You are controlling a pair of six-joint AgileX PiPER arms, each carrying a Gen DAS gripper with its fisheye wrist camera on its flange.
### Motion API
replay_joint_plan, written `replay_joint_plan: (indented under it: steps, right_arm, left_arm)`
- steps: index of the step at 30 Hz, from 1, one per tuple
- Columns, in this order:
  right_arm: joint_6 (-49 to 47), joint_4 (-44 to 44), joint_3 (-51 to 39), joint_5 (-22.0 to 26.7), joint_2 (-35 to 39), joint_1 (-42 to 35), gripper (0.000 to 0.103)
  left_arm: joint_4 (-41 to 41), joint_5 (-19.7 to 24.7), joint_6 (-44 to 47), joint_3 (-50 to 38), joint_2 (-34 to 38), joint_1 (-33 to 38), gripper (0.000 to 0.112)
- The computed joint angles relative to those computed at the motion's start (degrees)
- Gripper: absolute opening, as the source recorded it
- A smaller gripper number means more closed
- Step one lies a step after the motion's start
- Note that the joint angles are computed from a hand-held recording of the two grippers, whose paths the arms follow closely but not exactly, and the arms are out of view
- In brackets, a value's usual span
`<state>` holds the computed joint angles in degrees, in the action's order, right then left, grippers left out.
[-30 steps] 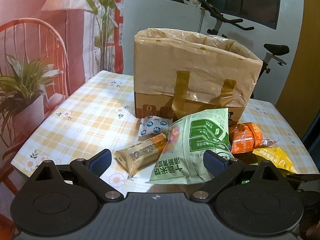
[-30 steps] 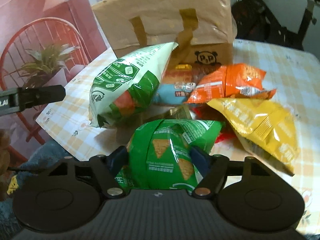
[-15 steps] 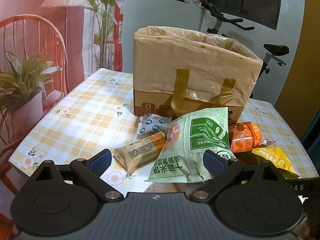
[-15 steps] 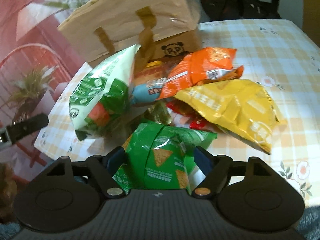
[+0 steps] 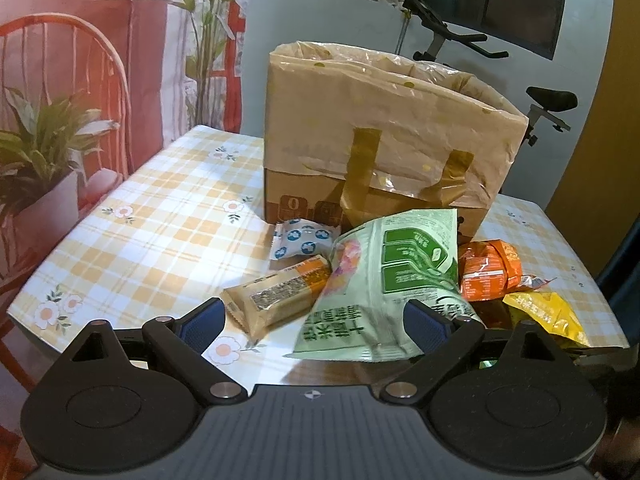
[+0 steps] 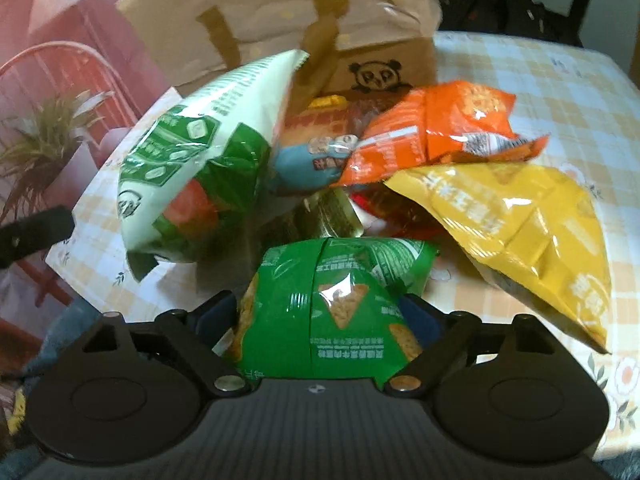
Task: Organize snacks
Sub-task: 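Grasp the green chip bag with right tool while left tool grasps pale green bag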
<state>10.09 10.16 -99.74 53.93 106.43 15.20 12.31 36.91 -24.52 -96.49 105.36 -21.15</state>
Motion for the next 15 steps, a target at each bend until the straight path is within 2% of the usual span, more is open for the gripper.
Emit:
replay_joint_plan:
  steps: [2, 5, 10, 15]
  right_arm:
    - [-2.5, -0.4, 2.5, -2.2, -1.8, 0.6, 0.085]
    - [-4.0, -2.1, 7.4, -6.6, -5.1, 1.6, 0.082]
    - [-4.2, 0.0, 12.0, -11.4, -8.1, 0.4, 0.081]
    - [-5.3, 1.9, 12.4, -11.2, -7.7, -0.5, 0.081]
  left_arm:
    - [-4.6, 0.5, 3.8, -2.1, 1.3, 1.0, 0.097]
    - [-14.1, 2.0, 12.3, -6.8, 4.4, 2.8, 0.097]
    - [-17.3, 3.8, 14.9, -14.6, 10.2, 2.9, 0.097]
    - [-18.2, 8.2, 16.1, -24.1, 17.1, 2.5, 0.097]
